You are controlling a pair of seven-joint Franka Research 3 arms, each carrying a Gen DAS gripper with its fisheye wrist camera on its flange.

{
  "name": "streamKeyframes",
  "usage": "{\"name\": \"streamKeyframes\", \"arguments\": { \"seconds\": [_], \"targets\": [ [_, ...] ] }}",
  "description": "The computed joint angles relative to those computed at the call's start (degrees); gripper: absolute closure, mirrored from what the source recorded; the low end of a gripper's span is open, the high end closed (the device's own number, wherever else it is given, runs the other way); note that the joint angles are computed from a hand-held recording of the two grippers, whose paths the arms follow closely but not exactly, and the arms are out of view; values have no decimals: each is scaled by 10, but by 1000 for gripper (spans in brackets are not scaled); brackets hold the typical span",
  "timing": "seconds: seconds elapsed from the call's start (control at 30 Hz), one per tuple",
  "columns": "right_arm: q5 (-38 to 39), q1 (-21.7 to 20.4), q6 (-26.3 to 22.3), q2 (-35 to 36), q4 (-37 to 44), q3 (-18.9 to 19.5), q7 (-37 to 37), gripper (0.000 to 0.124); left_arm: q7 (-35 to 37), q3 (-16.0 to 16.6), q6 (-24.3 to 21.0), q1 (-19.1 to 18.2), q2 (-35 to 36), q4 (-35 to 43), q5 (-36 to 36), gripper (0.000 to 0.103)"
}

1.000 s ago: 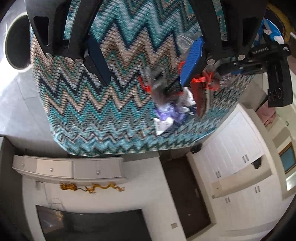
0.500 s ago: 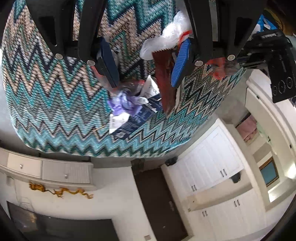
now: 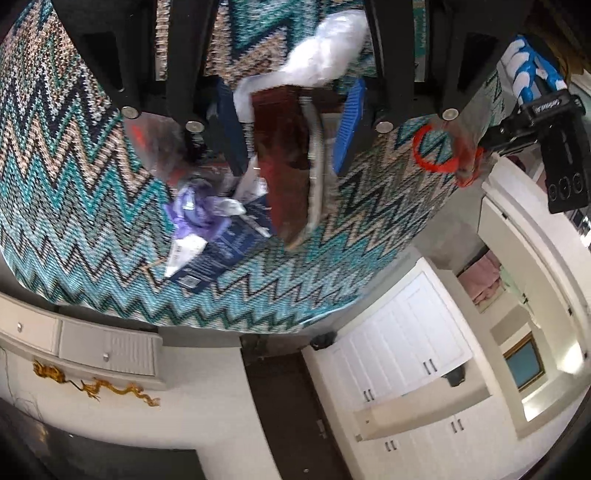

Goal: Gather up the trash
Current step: 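Grasp the clear plastic bag with the left tool while the right tool grasps the brown snack wrapper, then carry the plastic bag and brown wrapper to the white bin and open both tools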

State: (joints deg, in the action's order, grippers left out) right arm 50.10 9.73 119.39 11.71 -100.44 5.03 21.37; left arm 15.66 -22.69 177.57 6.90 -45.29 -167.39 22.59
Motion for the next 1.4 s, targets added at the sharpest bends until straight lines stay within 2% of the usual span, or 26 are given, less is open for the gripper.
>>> {"name": "streamKeyframes", "arguments": {
  "seconds": [0.1, 0.27, 0.4, 0.47, 0.53, 0.7, 0.87, 1.03, 1.13, 1.3, 1.4],
  "targets": [
    [-7, 5, -4, -9, -9, 3, -6, 91, -7, 0, -7, -1, -22, -12, -3, 95],
    [-16, 16, -2, -19, -23, 5, -9, 94, -20, 2, -23, -7, -53, -28, -4, 95],
    [-23, 25, 9, -23, -34, 6, -11, 106, -31, 5, -42, -15, -78, -40, -5, 95],
    [-16, 26, 11, -29, -41, 6, -16, 108, -38, 5, -54, -19, -92, -43, -5, 95],
    [-6, 26, 11, -36, -47, 5, -23, 119, -43, 6, -74, -26, -106, -42, -3, 95],
    [30, 18, -7, -59, -57, -5, -45, 121, -50, 11, -115, -41, -124, -28, 7, 95],
    [83, 1, -39, -87, -60, -24, -68, 121, -46, 14, -148, -52, -112, 13, 23, 95],
    [131, -28, -65, -112, -61, -55, -91, 121, -34, 13, -152, -51, -62, 76, 45, 95],
    [149, -51, -68, -114, -55, -74, -97, 121, -23, 6, -150, -43, -7, 132, 62, 95],
    [171, -98, -65, -93, -30, -100, -97, 121, 1, -7, -143, -34, 135, 261, 96, 95],
    [185, -132, -59, -66, -6, -110, -90, 121, 17, -17, -155, -44, 246, 363, 126, 95]
  ]
}}
